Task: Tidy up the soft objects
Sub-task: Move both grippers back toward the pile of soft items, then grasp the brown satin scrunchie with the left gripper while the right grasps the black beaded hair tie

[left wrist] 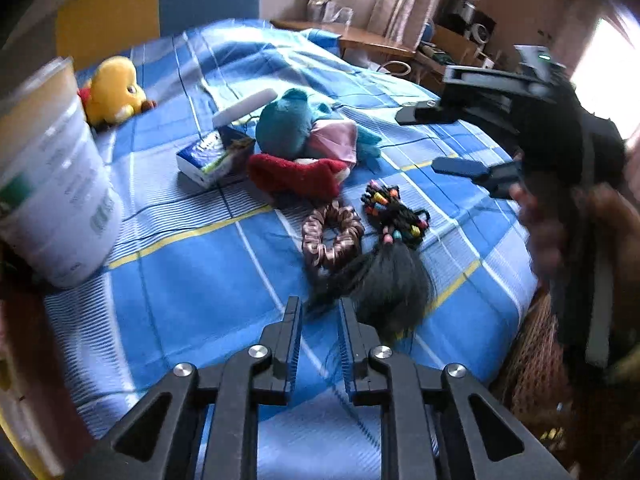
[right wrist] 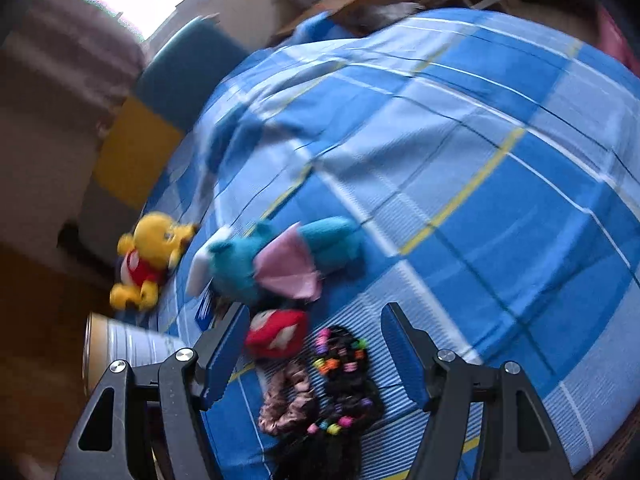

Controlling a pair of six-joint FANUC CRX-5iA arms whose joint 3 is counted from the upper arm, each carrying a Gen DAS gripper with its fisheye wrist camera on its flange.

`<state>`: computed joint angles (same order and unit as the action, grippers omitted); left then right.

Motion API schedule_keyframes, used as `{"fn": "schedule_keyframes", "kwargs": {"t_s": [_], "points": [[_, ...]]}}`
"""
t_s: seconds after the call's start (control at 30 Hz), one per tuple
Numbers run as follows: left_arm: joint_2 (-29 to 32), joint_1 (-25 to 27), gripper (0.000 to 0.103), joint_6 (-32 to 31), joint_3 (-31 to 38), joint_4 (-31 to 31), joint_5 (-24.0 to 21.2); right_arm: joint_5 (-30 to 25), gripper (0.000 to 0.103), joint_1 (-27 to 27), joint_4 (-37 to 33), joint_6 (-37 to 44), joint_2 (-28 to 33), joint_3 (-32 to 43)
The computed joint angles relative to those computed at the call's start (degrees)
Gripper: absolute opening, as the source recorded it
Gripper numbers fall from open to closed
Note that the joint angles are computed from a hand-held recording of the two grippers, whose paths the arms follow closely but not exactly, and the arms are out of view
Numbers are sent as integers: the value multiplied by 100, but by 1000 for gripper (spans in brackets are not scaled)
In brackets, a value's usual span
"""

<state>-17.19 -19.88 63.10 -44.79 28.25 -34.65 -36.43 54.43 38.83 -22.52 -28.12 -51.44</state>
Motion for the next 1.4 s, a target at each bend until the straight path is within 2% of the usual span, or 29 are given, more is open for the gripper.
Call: {"fn": "schedule_keyframes", "kwargs": {"t_s": [0.07,0.17,0.33,0.4,0.47,0.53,0.6,0.63,0.7,0.77,0.87,1.0,1.03,1.07,1.13,1.17,1.23,1.33,1.4], "points": [[232,-61,18,7,134,83,62,-95,69,70,41,82,76,70],[695,-242,20,-109,395,168,239,47,69,12,-95,86,53,44],[1442,-448,42,253,971,-183,225,167,69,-80,-142,-39,-22,-40],[1580,-513,62,270,1060,-201,270,205,69,-104,-181,-27,-18,-45],[1673,-590,65,239,1108,-234,383,214,69,-120,-232,16,5,-27],[1785,-643,62,466,1255,-536,372,189,69,-128,-291,70,37,5],[1921,-618,40,552,1353,-666,293,153,69,-131,-381,124,66,35],[1880,-602,37,480,1272,-625,415,121,69,-138,-473,201,97,71],[1767,-490,22,270,1099,-426,461,2,69,-136,-702,413,201,190],[1594,-342,21,196,892,-231,478,-152,69,-156,-1151,898,401,421],[1255,-104,21,111,543,-154,488,-326,69,-244,-2039,2042,826,909],[608,171,21,351,86,-521,438,-913,69,-269,-2824,3213,1445,1545],[483,199,21,475,17,-651,426,-1015,66,-269,-2946,3432,1558,1658],[322,238,21,550,-99,-723,434,-1136,64,-216,-2890,3503,1639,1723],[-22,345,22,530,-411,-709,510,-1337,50,-127,-2824,3587,1772,1829],[-185,381,24,542,-551,-735,568,-1464,48,-58,-2774,3639,1850,1888],[-454,490,24,424,-825,-563,635,-1444,34,-4,-2824,3840,1901,1940],[-632,557,24,285,-1022,-365,688,-1251,33,80,-2949,4317,1984,2027],[-729,488,24,242,-1105,-513,863,-1388,34,116,-3068,4699,2202,2210]]}}
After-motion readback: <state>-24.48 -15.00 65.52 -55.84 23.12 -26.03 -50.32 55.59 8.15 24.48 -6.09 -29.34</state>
